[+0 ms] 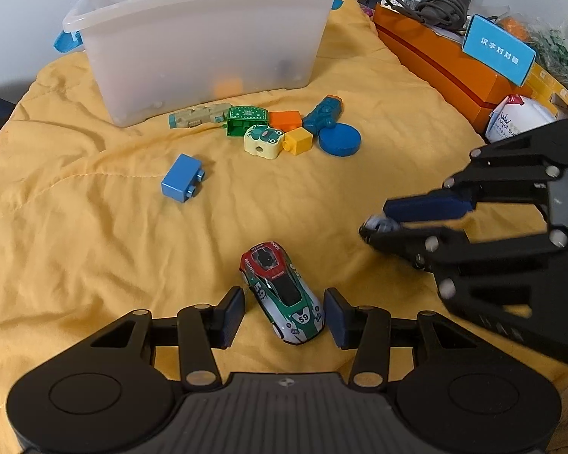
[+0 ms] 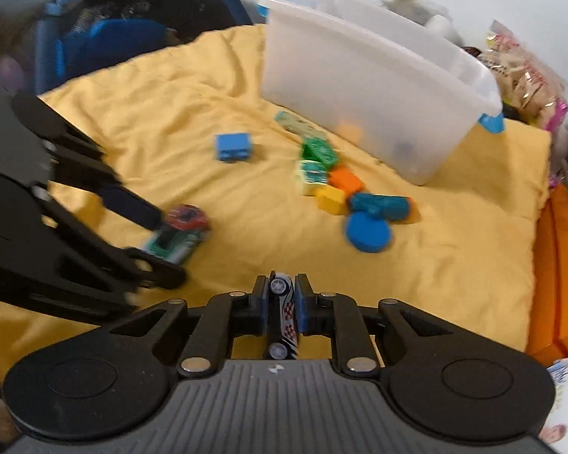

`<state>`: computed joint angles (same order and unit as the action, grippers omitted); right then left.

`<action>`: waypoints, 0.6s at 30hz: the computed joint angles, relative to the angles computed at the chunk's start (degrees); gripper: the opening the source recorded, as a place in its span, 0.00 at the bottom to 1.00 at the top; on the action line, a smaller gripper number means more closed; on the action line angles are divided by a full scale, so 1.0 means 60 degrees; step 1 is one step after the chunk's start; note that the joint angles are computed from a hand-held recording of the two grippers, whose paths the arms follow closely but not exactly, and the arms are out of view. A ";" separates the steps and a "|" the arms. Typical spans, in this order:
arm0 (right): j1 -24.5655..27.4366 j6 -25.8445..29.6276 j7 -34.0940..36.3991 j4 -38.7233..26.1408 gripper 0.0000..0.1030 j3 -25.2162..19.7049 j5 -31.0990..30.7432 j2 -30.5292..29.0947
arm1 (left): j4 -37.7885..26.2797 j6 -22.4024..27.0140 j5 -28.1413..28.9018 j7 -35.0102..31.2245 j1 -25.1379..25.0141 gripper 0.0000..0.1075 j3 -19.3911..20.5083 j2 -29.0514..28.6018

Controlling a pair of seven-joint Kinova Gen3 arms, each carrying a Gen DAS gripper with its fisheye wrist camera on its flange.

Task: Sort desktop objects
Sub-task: 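Grasp the black-and-white race car with the right gripper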

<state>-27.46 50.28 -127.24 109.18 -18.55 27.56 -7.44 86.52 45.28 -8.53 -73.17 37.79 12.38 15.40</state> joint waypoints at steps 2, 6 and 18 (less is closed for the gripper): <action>-0.0074 -0.0502 0.0148 0.0216 0.17 0.0185 -0.0260 -0.0257 | 0.0005 0.0052 -0.0025 0.0091 0.0033 0.48 -0.0021 -0.0025; 0.0308 -0.0787 -0.0024 0.0423 0.29 -0.0052 -0.0441 -0.0801 | 0.0099 0.0111 -0.0022 0.0190 0.0057 0.48 0.0004 -0.0130; 0.0469 -0.0414 -0.0532 0.0673 0.45 -0.0356 -0.0537 -0.0331 | 0.0101 0.0035 -0.0186 0.0585 0.0170 0.48 -0.0002 -0.0069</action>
